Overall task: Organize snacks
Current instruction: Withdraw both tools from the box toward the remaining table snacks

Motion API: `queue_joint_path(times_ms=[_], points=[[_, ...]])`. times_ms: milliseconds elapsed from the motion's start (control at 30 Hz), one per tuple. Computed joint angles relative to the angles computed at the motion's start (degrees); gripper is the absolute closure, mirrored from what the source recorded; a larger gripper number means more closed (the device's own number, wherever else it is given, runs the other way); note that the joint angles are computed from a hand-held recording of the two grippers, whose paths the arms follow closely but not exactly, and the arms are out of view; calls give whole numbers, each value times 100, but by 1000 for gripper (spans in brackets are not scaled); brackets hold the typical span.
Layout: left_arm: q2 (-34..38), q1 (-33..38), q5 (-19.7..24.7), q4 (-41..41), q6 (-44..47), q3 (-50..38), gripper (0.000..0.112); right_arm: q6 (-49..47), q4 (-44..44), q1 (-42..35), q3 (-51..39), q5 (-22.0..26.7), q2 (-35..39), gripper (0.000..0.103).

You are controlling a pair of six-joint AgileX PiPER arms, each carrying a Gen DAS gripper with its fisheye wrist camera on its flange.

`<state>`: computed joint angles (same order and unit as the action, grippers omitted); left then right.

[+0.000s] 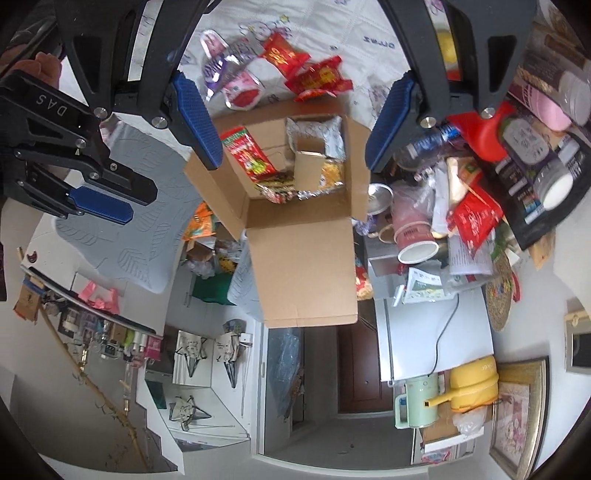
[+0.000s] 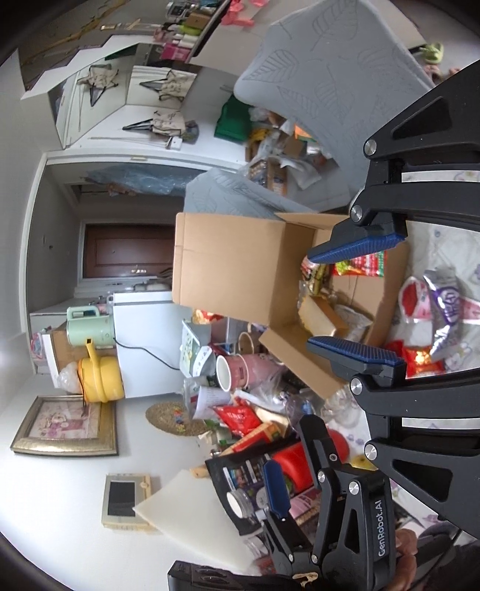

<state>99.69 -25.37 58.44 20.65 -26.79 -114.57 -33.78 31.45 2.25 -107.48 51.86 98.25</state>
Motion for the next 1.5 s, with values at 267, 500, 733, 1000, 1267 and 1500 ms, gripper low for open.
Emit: queue_joint_path(times_ms=[267,500,733,1000,1267,1500], points=[[-621,-273,-351,217,-424,1040,33,-499,440,-194,1069,-194,-662,53],[-1032,-551,-641,404,-719,1892,33,-896,618,-293,2022,-462,-1123,53],[-1368,-738,-1116,338,-817,2689,33,-1287,766,-399,2856,-736,-1512,54],[-1392,-927,-1491,284,-852,3282,33,-1558,946,-551,3491,-810,-1620,54],[-1131,-793,-1837,-271,-352,3497,33,-1808,1080,-703,3974,-936,-1567,54],[-729,-573,-2127,-926,317,3492,33,-1945,1108,-760,4148,-1060,-1372,54]])
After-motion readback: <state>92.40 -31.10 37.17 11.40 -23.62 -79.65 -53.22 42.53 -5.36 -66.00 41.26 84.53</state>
